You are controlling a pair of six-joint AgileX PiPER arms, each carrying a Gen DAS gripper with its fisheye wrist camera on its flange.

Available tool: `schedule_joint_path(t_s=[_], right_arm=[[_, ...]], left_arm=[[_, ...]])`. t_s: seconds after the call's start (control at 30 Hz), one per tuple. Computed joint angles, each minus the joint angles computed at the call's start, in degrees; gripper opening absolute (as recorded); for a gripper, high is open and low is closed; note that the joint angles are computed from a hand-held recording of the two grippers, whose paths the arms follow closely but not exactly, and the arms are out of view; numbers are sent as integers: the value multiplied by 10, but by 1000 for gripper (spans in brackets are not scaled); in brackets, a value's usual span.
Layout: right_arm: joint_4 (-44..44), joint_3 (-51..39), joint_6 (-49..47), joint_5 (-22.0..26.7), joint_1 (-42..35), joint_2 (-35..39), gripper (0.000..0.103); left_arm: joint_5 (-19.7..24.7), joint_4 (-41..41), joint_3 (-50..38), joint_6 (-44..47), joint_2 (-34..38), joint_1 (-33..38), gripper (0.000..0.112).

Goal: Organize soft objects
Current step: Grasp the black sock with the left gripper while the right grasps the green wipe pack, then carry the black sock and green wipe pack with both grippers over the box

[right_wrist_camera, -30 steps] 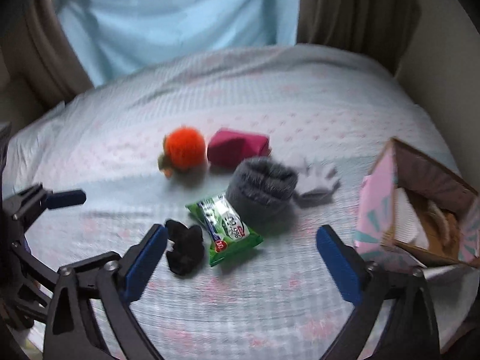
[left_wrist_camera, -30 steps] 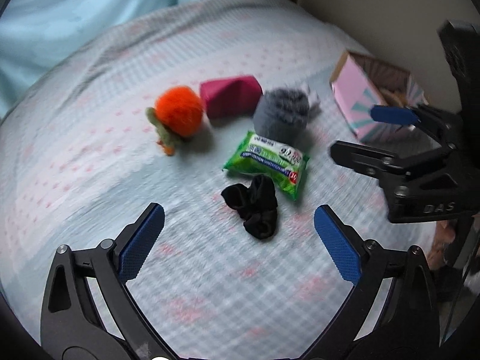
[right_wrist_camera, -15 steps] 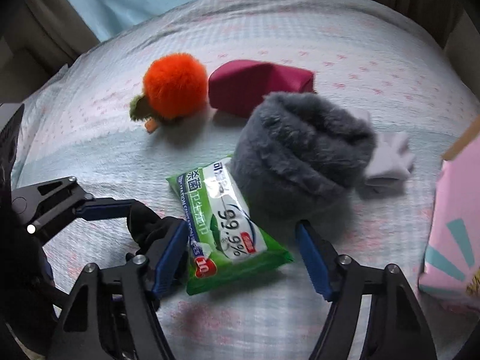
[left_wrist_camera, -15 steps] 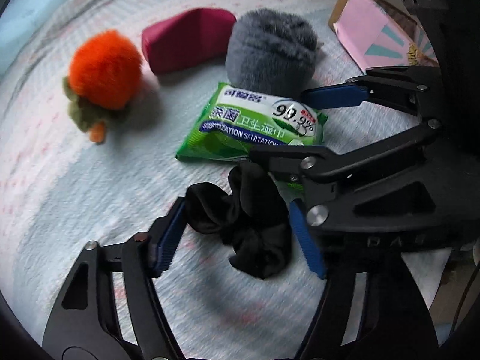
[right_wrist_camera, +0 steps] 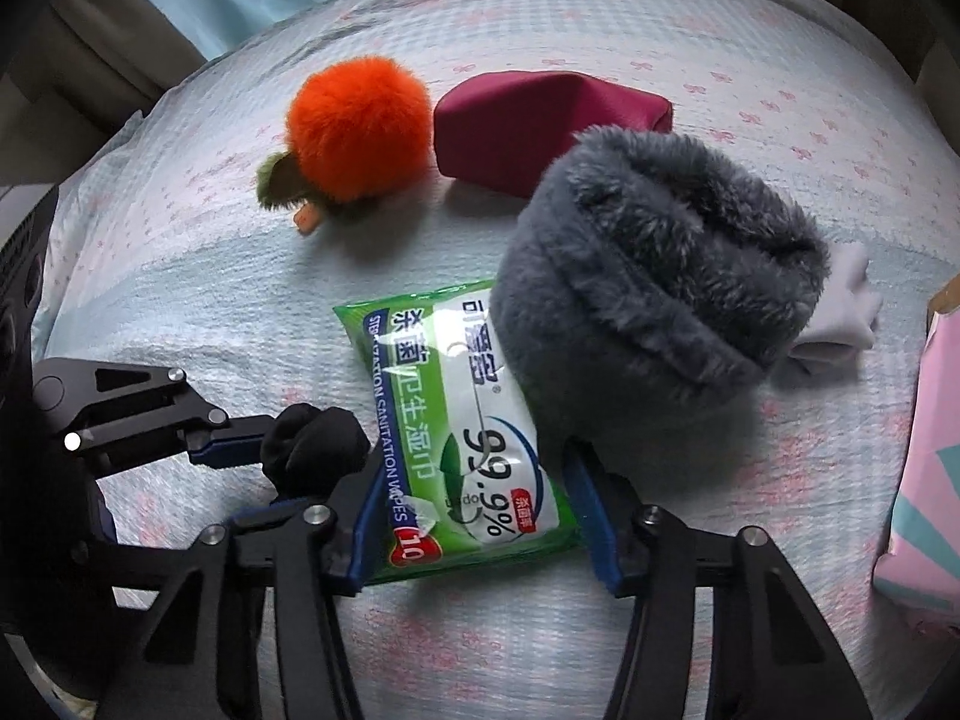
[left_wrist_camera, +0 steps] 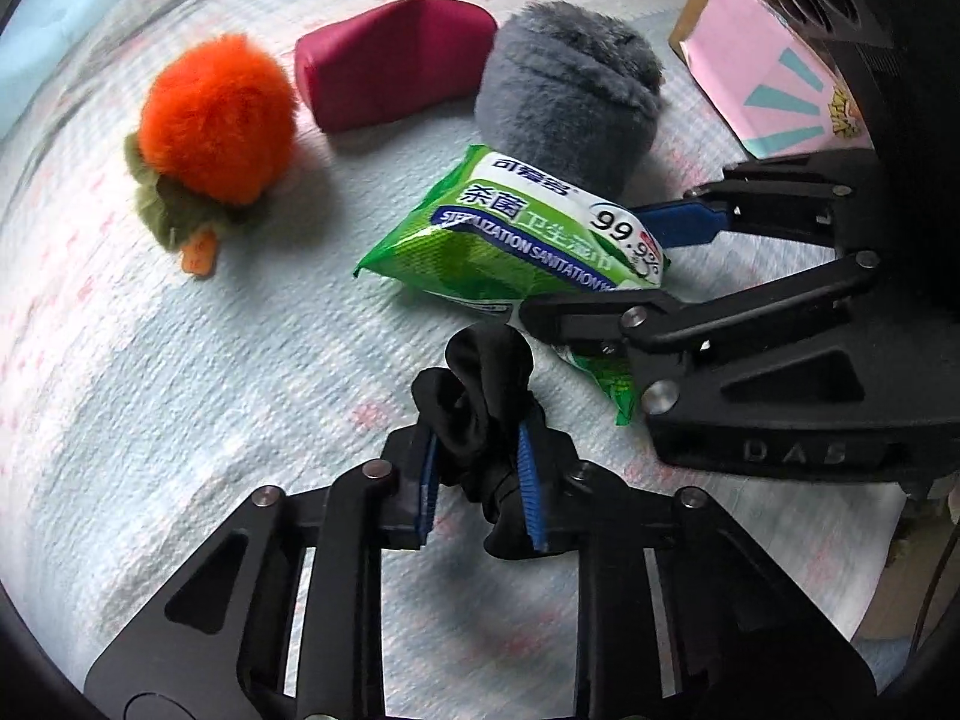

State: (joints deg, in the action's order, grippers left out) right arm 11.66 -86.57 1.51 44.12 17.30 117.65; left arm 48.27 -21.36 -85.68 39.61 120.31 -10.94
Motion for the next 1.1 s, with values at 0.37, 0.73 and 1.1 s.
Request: schedule_joint_path(t_s=[0.37,0.73,1.1], right_arm=[[-8,22,16,-6,22,-39,39],[-95,8,114,55,58,-147,39],[-171,-88,232,201,93,-276,39]], left_arm=[[4,19,21,-36,-47,24,17],[45,46,57,-70,-191,55,17],[180,71,-76,-181,-291,51,17]])
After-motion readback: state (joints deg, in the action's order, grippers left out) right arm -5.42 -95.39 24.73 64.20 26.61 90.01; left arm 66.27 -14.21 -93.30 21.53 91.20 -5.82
